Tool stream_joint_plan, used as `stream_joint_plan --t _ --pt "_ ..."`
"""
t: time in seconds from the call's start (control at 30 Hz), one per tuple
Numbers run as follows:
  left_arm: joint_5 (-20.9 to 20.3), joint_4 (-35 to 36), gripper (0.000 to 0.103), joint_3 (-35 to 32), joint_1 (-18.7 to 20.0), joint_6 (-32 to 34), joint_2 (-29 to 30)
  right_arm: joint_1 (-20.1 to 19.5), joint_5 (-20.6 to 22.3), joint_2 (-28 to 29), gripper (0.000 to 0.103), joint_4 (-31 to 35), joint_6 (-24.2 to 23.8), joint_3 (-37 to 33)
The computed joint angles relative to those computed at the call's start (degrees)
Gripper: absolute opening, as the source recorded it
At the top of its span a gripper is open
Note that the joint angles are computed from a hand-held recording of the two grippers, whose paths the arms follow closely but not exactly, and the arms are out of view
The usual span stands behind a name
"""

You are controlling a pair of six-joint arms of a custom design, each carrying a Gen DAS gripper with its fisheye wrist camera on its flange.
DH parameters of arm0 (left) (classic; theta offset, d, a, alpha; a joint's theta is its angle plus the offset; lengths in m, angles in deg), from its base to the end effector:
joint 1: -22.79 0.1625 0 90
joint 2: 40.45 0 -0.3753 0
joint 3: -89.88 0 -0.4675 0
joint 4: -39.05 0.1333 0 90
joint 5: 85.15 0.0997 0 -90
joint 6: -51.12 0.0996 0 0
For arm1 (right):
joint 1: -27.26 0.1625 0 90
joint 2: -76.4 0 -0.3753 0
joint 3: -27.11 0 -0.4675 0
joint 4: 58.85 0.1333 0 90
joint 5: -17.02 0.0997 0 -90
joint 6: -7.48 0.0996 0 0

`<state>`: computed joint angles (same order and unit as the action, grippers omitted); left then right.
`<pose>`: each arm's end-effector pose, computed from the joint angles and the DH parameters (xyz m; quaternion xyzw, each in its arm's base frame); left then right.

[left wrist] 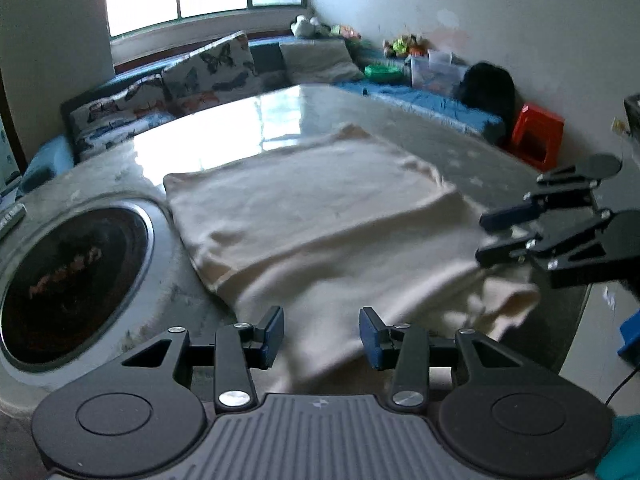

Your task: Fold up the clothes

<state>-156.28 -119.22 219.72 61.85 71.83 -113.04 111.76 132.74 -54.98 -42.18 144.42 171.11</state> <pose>-0.2693 -0.4317 0.0540 0.5620 0.8054 -0.1340 0.1328 0.0669 -0.2451 0.2111 0.1643 -0.8327 0.3701 0.3777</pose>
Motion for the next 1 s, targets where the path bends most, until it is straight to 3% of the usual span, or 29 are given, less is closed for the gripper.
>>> stream_joint_plan --t 0.27,0.4,0.53,0.67,0.77,1.0 --pt "0.60 1.53 0.045 1.49 0.57 -0.16 -3.17 0.12 -1.30 -2.41 0.034 0.98 0.43 0.24" --pt "0.40 2.40 0.045 1.87 0.84 -2.37 -4.53 -1.98 -2.45 -1.63 0.034 1.11 0.64 0.24" --pt "0.01 2.09 0.045 2.35 0.68 -3.77 -6.28 -0.87 -2.20 -2.10 0.034 1.35 0.46 -0.01" --pt "0.34 0.95 0.045 1.73 0.98 -4.58 -5.31 -0.03 -2.84 -1.64 0.034 0.12 0.42 -0.33" --pt "1.76 3.31 0.045 1.15 1.30 -4.38 -4.30 -1.49 -3.74 -0.25 0.034 -0.06 0.28 -0.71" --pt "-0.81 5.28 0.048 4.82 -0.74 8.55 -9.98 -0.74 -2.30 -1.74 0.034 3.16 0.10 -0.85"
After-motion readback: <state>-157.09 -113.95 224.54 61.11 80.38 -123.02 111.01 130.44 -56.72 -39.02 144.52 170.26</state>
